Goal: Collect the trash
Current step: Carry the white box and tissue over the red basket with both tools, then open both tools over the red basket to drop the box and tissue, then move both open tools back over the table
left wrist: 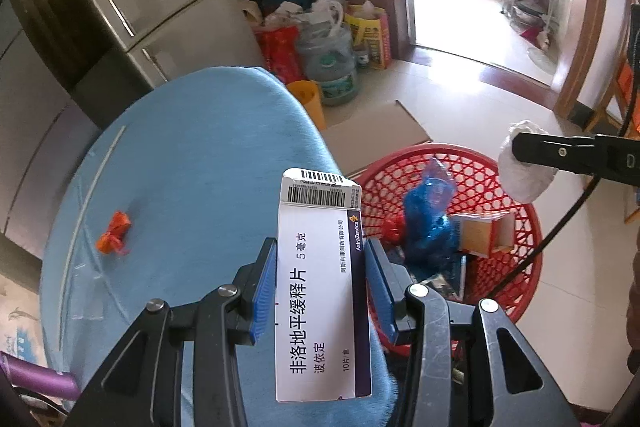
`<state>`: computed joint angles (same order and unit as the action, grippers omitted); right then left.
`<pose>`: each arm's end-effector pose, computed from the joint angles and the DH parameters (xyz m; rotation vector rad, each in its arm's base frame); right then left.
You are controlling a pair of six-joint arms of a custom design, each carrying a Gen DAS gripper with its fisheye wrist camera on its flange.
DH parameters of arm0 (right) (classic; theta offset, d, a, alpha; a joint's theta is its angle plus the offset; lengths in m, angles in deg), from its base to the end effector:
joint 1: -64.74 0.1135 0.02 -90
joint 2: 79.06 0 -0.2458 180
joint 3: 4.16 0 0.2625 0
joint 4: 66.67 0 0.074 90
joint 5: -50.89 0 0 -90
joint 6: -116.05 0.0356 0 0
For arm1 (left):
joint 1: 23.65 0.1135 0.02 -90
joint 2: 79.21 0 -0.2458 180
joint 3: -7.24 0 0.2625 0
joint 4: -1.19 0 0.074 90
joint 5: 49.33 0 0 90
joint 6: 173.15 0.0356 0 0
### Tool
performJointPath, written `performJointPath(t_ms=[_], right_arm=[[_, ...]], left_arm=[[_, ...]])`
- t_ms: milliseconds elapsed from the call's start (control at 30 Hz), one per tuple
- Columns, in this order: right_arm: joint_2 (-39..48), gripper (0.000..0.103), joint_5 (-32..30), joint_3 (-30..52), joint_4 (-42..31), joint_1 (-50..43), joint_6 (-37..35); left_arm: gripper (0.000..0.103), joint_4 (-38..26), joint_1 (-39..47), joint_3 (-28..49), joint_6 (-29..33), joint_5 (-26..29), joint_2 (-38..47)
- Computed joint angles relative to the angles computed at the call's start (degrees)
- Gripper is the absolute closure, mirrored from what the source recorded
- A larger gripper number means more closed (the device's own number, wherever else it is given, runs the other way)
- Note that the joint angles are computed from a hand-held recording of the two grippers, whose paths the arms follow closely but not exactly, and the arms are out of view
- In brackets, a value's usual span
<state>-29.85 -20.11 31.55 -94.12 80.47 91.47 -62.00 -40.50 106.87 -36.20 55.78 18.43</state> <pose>0.1918 0.0420 0.1678 1.1066 1.9791 0.3836 0.3488 -0.1153 0.2713 1.4413 2.1490 -0.1588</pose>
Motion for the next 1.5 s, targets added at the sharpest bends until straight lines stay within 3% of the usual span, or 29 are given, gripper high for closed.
performJointPath(t_ms=[200,333,467,533,967,1067,1133,1333,1500], right_arm=[[-1.8,0.077,-2.5,-1.8,0.0,-2.4,0.5],[0.6,0.075,-8.1,-1.4,1.2,-4.8,0.1],[2.8,0.074,-13.9,-1.4,3.3,-6.7,-0.2],[4.3,0.074,-13.5,-0.2,2.6,-6.1,-0.3],[10.5,0.07,-8.7,5.7,1.7,-0.2,-1.2],[11.5,0.063,-6.8,7.4,0.6,1.3,-1.3],[12.0,0.035,-4.6,8.9,-1.0,2.6,-0.9],[12.8,0.034,-2.7,11.0,-1.3,4.2,-1.4],[18.9,0.034,-3.4,15.3,0.1,5.8,-2.6]], left_arm=[[0.058,-4.4,-0.9,2.2,0.1,2.1,1.9],[0.058,-6.4,-1.0,3.1,0.3,4.0,2.5],[0.048,-6.8,-0.4,3.8,0.7,4.4,2.7],[0.044,-6.9,0.7,4.8,0.2,4.8,3.2],[0.043,-8.2,9.1,11.3,-2.5,5.7,7.6],[0.043,-7.3,10.4,11.8,-3.1,6.1,7.5],[0.042,-7.1,11.7,12.5,-3.5,6.7,7.7],[0.041,-7.7,16.6,15.1,-3.6,8.1,10.0],[0.04,-9.2,21.6,17.0,-2.6,7.9,12.7]])
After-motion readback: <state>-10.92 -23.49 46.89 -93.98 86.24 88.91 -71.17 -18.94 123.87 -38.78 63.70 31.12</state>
